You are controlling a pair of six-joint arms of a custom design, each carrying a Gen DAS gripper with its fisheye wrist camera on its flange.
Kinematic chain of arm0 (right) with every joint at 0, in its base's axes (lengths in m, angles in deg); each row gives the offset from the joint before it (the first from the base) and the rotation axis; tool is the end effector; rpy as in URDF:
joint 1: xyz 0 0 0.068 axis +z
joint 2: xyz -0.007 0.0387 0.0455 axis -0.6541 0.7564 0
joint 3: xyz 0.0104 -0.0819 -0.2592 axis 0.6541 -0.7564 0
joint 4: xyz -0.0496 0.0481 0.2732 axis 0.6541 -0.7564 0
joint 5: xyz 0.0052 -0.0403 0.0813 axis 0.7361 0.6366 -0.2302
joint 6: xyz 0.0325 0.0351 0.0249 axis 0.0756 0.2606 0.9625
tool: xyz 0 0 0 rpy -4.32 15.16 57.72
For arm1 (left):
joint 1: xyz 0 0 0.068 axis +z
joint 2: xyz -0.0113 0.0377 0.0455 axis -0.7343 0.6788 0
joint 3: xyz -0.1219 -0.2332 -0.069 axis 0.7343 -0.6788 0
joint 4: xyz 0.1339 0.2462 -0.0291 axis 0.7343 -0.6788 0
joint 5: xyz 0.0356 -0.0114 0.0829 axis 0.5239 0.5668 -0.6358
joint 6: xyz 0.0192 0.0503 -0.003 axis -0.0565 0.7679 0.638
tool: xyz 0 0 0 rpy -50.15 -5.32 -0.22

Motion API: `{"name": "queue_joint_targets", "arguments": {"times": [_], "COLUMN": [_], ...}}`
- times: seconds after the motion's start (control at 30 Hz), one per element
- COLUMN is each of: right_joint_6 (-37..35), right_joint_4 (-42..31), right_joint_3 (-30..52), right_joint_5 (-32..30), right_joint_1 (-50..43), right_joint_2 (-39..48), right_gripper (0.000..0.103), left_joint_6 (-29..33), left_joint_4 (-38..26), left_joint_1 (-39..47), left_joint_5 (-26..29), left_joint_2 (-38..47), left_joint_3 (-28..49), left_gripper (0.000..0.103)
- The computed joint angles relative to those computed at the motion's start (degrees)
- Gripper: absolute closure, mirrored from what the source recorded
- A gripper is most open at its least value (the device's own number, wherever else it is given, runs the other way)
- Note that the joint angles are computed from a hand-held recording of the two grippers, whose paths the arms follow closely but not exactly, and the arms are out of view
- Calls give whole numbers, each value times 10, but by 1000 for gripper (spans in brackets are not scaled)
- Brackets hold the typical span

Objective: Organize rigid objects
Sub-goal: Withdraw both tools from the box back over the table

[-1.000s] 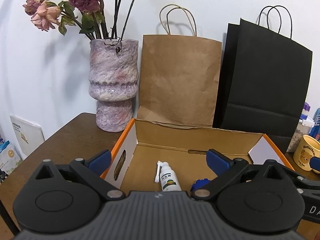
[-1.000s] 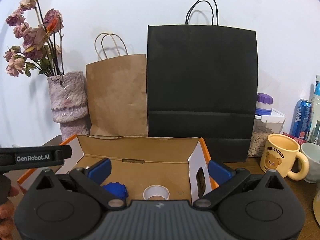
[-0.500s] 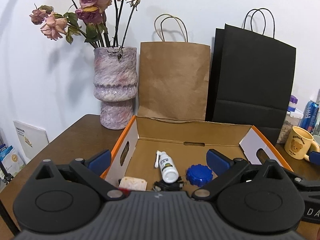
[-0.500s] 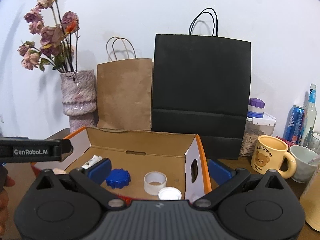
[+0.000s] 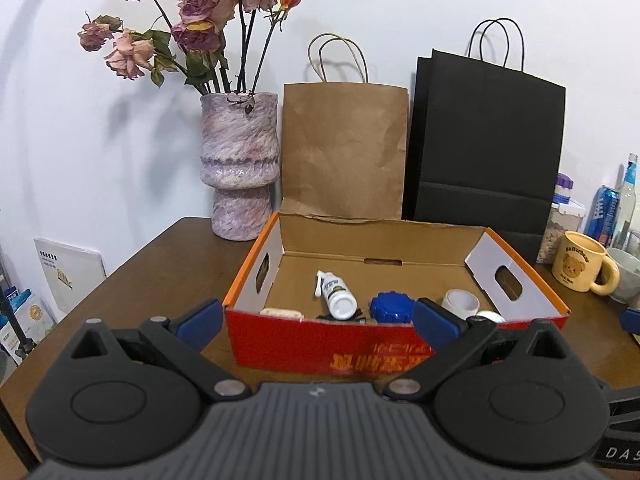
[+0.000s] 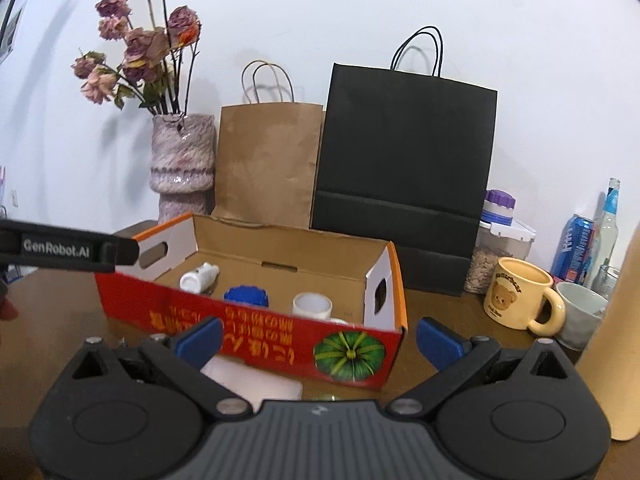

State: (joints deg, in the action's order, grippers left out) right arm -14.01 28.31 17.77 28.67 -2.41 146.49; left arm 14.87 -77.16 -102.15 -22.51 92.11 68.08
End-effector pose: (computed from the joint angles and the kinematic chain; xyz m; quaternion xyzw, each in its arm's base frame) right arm 0.1879 0.1336 0.1455 -0.1637 0.8136 0.0506 0.5555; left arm 0.1716 -0.1923 0.1603 -0.1077 0.8369 0.0487 0.5344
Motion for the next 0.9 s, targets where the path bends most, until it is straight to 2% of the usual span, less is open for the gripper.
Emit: {"name": "queue_joint_targets", "arguments": {"times": [0.2, 0.47, 0.7, 0.9], "right_joint_6": [6, 34, 70, 96], "right_joint_4": [-46, -128, -196, -249], "right_joint_3": [-42, -82, -105, -117], "right_joint_5": [57, 92, 117, 123], "right_joint_1": [43, 88, 115, 126], "right_joint_2": [-69, -171, -233, -276], "right_gripper": [0, 0, 0, 0], "left_joint_6": [-64, -169, -236, -269], "left_joint_4": [-77, -187, -248, -274], "left_joint_1": [-47, -113, -153, -174], "left_joint_5": [-14, -20, -8, 6], "left_joint_2": [-5, 16, 44, 66], "left_joint_3": [3, 21, 37, 43], "left_gripper": [0, 0, 0, 0]}}
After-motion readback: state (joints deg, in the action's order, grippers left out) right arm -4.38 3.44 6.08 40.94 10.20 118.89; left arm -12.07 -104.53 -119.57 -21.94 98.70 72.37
